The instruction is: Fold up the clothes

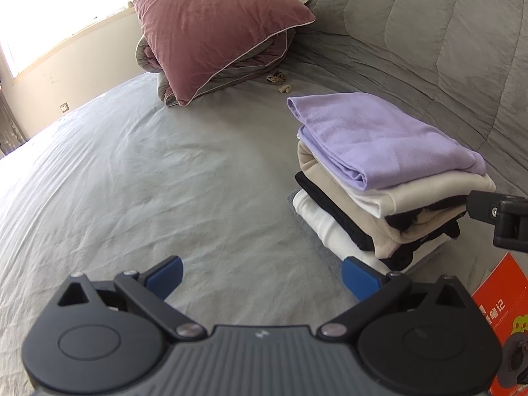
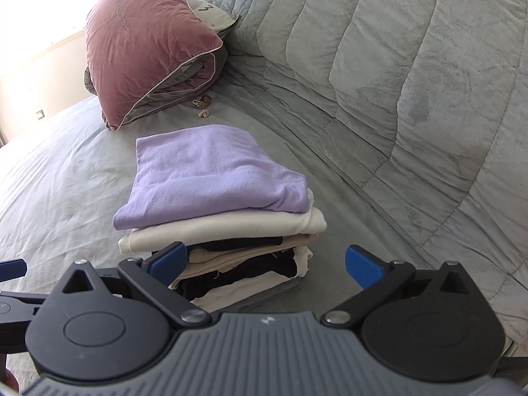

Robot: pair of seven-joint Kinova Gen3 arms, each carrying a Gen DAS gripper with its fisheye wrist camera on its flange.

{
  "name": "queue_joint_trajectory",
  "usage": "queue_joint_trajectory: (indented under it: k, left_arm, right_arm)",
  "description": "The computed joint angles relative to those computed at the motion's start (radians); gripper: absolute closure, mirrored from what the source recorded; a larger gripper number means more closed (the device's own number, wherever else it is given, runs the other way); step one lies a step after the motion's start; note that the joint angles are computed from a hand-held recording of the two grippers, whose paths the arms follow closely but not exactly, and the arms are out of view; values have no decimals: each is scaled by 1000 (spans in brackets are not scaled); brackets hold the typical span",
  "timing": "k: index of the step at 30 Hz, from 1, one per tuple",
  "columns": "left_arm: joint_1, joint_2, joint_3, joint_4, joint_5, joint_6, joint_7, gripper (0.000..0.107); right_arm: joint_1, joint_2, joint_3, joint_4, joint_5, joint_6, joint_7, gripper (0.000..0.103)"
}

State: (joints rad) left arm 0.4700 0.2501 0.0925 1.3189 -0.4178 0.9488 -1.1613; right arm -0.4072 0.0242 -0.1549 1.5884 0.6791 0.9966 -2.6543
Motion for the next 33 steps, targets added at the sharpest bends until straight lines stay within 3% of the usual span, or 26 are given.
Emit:
queue_joint_trajectory:
  k: [9,16,33]
  left_arm:
    - [-42,-89,17,46,48,18,-48,5]
    - [-86,-179,47,111,79,25,-66,5]
    - [-234,-449,84,336,211,-4,-180,5]
  right_arm:
    - [-83,5,-49,-46,127,176,-31,0]
    - [-147,-24,-93,-57,147,269,-32,0]
    - [-336,-55,-241,-36,242,495,-294,0]
